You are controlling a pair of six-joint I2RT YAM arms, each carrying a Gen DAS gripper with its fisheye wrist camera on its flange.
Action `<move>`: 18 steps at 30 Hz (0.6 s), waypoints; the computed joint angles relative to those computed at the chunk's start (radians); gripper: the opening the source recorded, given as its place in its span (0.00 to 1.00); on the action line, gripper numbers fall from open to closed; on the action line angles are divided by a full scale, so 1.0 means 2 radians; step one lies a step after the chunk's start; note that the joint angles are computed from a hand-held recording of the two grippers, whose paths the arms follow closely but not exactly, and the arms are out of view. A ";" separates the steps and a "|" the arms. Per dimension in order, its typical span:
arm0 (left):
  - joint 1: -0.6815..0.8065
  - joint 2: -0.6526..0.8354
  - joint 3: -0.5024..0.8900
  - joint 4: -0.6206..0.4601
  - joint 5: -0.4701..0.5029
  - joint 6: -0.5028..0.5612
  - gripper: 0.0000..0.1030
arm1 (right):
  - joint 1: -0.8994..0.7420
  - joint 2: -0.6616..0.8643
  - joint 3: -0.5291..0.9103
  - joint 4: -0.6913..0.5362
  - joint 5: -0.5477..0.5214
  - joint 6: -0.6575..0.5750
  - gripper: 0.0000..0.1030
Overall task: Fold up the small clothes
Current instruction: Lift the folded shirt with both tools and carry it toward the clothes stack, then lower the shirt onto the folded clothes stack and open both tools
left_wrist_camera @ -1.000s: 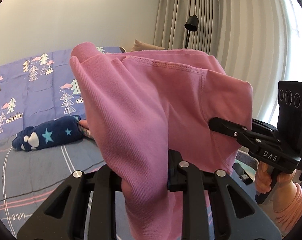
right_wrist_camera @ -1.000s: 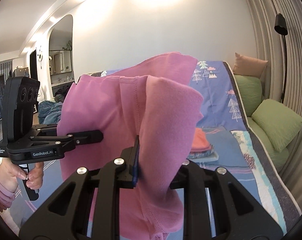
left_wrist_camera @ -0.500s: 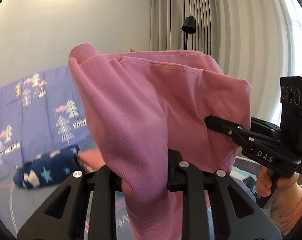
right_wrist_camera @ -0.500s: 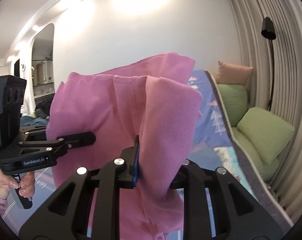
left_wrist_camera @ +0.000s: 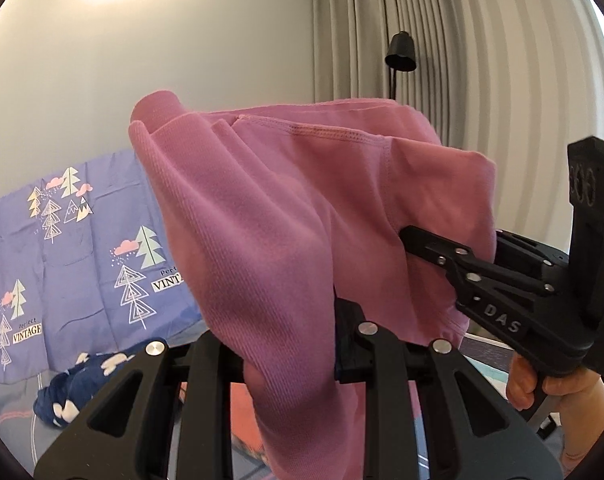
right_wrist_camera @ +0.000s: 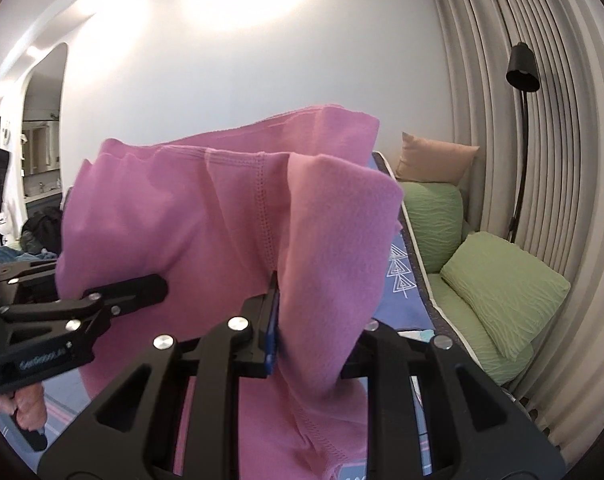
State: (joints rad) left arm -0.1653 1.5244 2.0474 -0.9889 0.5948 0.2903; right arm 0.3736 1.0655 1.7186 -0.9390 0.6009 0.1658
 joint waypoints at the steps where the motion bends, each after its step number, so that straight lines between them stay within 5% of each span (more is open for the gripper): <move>1: -0.004 0.012 0.004 0.010 -0.007 -0.006 0.23 | -0.034 0.012 -0.001 0.014 -0.029 -0.005 0.20; 6: -0.018 0.087 0.042 0.029 -0.047 -0.027 0.24 | -0.115 0.084 0.008 0.056 -0.104 -0.008 0.20; 8: -0.021 0.122 0.049 0.040 -0.070 -0.033 0.31 | -0.134 0.126 0.008 0.077 -0.113 -0.009 0.25; 10: -0.031 0.160 0.037 0.071 -0.147 -0.033 0.52 | -0.150 0.192 0.028 0.074 -0.086 -0.001 0.75; 13: -0.033 0.207 0.016 0.098 -0.251 -0.028 0.59 | -0.152 0.225 -0.013 0.104 -0.048 0.007 0.73; 18: 0.011 0.227 -0.027 0.113 -0.223 -0.027 0.59 | -0.152 0.170 -0.150 0.160 -0.087 0.012 0.73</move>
State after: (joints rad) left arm -0.1434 1.9782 1.9931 -0.7619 0.1481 0.2355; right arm 0.0694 1.4048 1.4186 -0.6184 0.4274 0.1888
